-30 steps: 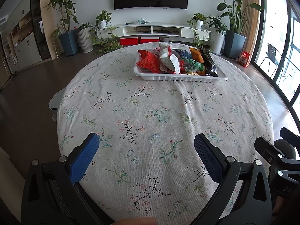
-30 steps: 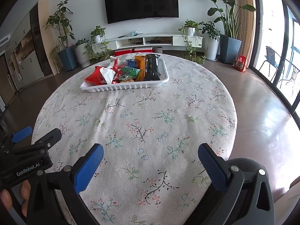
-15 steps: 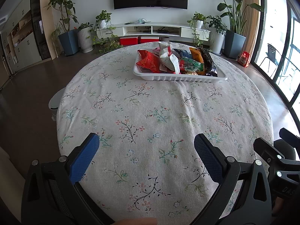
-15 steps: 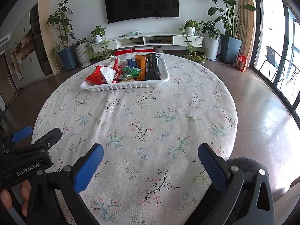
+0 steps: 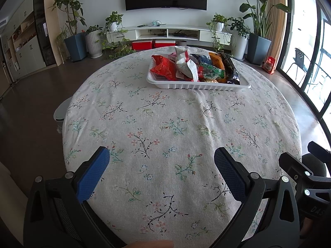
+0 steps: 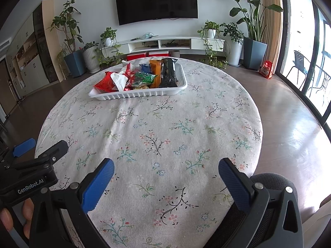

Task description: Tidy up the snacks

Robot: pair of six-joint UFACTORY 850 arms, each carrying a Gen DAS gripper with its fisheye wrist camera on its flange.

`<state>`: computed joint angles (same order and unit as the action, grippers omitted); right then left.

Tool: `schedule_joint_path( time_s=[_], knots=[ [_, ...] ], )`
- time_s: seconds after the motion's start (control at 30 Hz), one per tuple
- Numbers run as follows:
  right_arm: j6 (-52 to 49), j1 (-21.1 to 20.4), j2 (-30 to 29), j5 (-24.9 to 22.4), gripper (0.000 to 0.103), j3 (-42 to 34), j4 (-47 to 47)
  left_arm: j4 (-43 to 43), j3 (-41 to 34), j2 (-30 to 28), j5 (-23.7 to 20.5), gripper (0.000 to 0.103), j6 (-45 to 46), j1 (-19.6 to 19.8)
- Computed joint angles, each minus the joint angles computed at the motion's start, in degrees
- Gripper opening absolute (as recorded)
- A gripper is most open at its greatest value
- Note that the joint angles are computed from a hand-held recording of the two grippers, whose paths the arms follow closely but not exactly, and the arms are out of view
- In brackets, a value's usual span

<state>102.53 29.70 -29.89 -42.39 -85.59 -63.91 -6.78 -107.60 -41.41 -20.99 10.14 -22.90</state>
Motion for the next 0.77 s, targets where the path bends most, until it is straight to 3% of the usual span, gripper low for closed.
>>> schedule_joint_path(
  time_s=[0.77],
  knots=[
    [-0.1,0.14,-0.28,0.05,0.103,-0.01,0.42,0.51,0.52,-0.16,1.23,0.103,-1.16,0.38]
  ],
)
